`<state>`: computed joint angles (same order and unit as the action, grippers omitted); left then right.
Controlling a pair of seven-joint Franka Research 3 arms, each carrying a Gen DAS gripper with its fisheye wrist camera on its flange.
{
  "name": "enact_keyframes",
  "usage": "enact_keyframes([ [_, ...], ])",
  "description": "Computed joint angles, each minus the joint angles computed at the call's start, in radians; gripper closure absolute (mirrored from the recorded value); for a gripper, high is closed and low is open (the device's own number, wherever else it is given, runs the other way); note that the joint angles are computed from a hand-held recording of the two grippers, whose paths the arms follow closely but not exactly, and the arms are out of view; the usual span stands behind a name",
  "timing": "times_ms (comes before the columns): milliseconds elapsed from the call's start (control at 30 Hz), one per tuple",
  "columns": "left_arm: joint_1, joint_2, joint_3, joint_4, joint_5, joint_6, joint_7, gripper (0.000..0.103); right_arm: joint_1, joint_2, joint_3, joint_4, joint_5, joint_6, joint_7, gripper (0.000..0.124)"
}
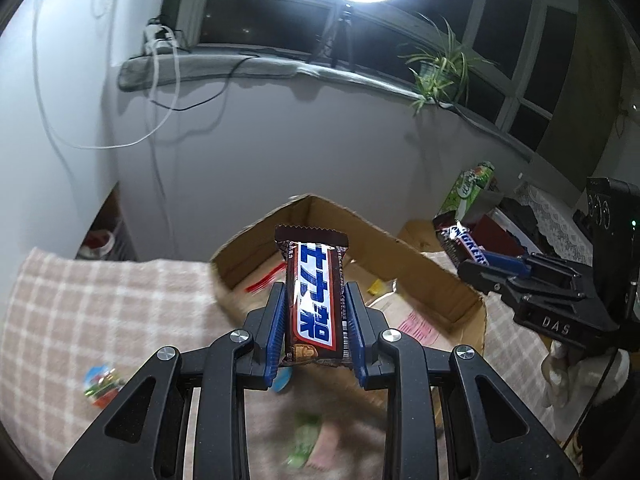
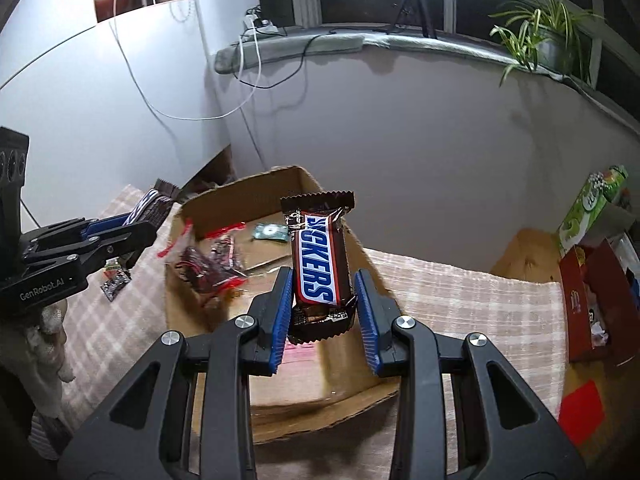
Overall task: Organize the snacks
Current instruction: 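Carry the chocolate bar and Snickers bar into the box and release both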
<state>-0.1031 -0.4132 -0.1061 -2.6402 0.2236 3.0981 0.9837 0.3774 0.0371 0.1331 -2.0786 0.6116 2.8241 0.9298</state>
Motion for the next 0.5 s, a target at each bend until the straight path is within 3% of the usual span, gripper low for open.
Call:
enact_keyframes([
  [200, 0.018, 0.095, -0.044, 0.081, 0.027, -0.011, -0.016, 0.076, -0.014, 0.033, -0.005, 0.024, 0.0, -0.013, -0.003, 0.091],
  [500, 0.025, 0.155, -0.068, 0.13, 0.07, -0.036, -0.049, 0.076, -0.031, 0.062, 0.002, 0.034, 0.023, -0.023, -0.014, 0.091],
])
